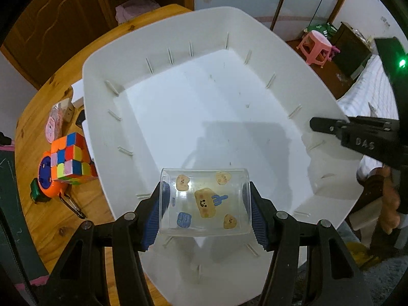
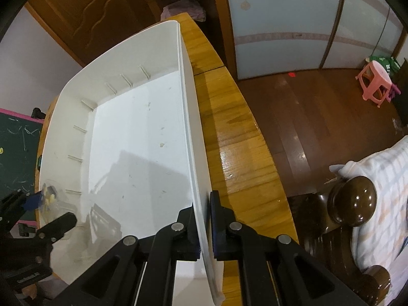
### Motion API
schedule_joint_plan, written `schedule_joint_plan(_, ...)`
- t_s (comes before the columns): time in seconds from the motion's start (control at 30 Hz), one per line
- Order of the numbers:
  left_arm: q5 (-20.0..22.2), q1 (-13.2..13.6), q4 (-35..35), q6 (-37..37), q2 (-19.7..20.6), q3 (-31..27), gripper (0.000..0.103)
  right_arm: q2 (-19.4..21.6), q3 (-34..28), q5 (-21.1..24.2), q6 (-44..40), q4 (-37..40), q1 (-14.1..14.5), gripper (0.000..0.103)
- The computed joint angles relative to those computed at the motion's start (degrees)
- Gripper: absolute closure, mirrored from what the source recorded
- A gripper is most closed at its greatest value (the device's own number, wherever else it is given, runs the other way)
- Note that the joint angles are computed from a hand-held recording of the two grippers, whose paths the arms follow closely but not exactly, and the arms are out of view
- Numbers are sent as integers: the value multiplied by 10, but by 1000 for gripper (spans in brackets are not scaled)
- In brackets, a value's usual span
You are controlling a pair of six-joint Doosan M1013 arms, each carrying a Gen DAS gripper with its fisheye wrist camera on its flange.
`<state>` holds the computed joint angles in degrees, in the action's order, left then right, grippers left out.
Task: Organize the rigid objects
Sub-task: 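Carry the clear box over the white tray and release it inside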
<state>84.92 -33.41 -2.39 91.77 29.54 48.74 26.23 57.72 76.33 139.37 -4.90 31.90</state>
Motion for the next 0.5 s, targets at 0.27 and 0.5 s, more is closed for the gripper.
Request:
schedule_joint_plan(0.27, 11, 4, -8, -12, 5, -4, 39, -2, 4, -7, 2, 2, -1, 97)
schedule_joint_plan(0.5, 3, 7, -10, -16, 0, 3, 39, -4, 2, -16, -9, -35, 9, 97)
